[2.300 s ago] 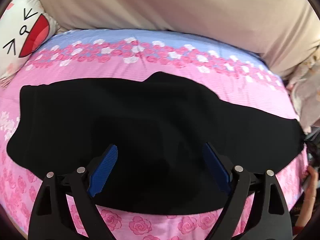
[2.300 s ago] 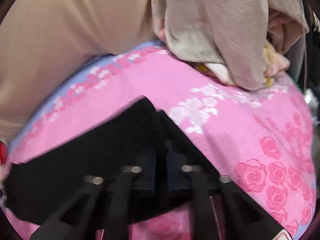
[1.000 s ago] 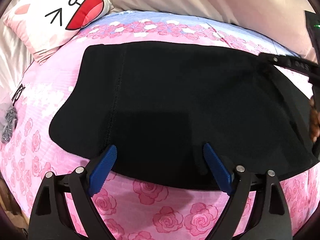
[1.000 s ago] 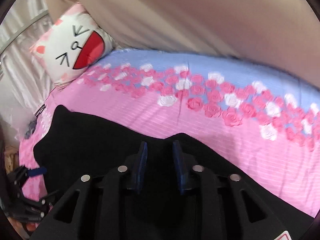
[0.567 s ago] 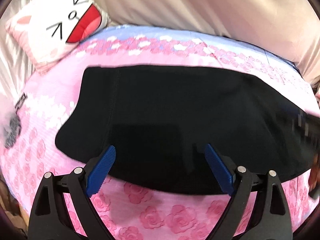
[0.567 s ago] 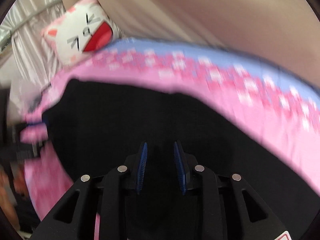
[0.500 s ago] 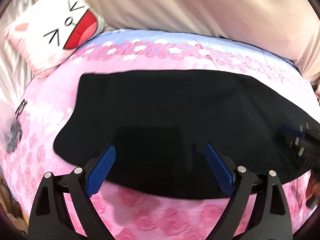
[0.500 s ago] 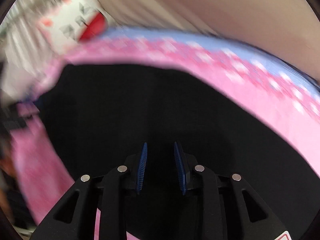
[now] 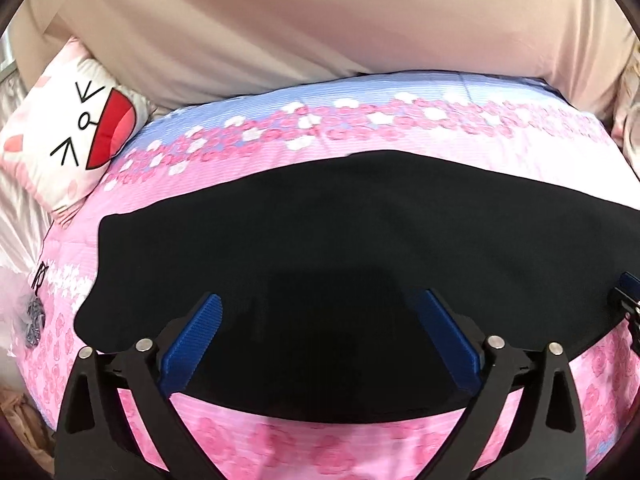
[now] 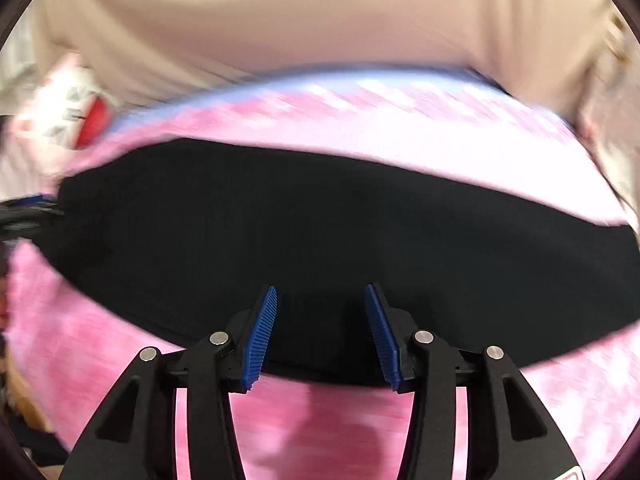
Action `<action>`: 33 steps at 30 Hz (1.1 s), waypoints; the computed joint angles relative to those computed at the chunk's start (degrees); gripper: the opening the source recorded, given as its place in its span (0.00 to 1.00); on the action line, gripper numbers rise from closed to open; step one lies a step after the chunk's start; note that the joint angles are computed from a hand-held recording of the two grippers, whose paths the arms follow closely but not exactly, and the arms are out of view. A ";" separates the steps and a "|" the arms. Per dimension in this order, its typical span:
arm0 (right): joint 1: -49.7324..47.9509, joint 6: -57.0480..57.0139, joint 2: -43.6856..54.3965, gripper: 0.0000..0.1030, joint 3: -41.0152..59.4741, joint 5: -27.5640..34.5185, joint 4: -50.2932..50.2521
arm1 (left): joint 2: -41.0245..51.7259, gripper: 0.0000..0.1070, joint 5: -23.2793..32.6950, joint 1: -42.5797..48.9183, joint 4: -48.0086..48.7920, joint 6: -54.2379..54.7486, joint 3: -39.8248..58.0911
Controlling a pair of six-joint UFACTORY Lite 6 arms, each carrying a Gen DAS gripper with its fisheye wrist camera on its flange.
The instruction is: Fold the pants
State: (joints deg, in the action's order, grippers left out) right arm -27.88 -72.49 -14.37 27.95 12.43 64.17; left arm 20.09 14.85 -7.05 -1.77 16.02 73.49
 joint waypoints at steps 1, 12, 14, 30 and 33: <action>-5.76 -5.51 0.36 0.40 0.52 3.95 2.90 | 0.13 0.91 0.30 -1.08 2.36 -2.66 -0.02; -38.52 -12.39 27.21 0.41 30.71 18.07 3.67 | 0.41 0.91 1.41 -11.51 30.75 -35.18 -2.44; -41.70 -9.90 38.71 0.41 41.52 15.65 -0.01 | 0.94 0.92 1.63 -12.51 37.15 -41.38 -3.04; -38.45 0.97 40.75 0.24 48.27 12.59 -4.09 | 2.45 0.92 5.36 -12.75 42.83 -48.86 -4.21; -35.84 -9.48 30.41 0.29 37.75 15.79 4.44 | -1.67 0.92 3.35 -9.59 43.72 -48.93 -7.92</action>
